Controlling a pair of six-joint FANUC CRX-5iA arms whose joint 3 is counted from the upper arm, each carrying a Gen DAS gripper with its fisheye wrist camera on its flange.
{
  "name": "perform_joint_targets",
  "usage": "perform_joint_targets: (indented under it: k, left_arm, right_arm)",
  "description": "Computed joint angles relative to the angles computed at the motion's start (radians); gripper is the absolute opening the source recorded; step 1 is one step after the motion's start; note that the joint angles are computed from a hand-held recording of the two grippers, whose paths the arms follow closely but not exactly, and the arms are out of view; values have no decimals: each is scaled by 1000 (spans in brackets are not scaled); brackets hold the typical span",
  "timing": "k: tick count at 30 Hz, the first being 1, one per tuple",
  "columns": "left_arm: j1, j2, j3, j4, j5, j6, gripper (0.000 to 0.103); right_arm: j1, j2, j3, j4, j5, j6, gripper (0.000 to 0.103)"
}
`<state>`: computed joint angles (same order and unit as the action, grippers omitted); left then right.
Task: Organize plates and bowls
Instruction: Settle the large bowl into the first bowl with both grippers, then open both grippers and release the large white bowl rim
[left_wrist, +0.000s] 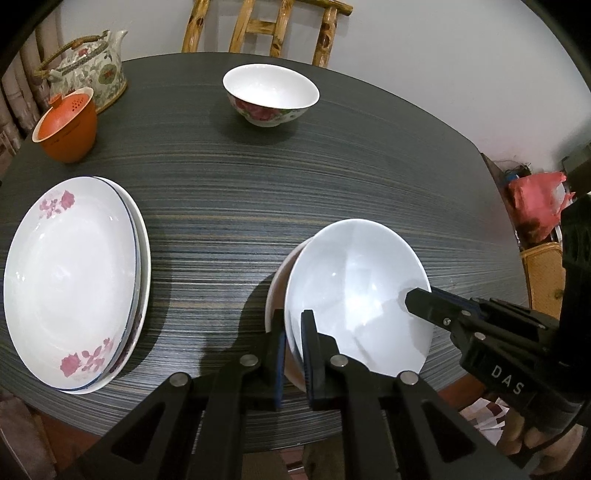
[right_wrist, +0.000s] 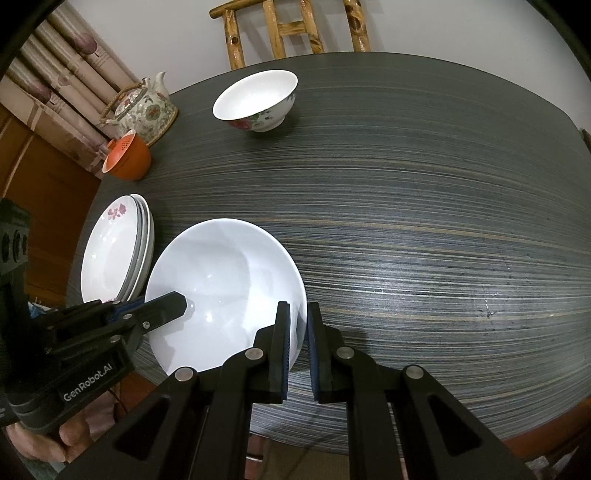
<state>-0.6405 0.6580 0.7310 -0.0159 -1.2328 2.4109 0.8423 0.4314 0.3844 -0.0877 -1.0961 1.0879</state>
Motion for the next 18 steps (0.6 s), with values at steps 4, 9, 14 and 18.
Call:
perform_joint_targets:
  k: [4,9,14,18]
  left_arm:
    - [-3,9,21,-7,-24,-8,9]
    - [-11,38,84,-29,-79,-16,9]
    - [-19,67,147,-48,-142,-27,10]
    - [-26,101,216,-65,-203,-44,13]
  right_arm:
    - [-2,0,2,-7,-2,7,14]
    - [-5,1,3,-10,-4,12,15]
    - [-6,-4,-3,-13,-6,14,15]
    - [-4,1,2,-9,-10,6,15]
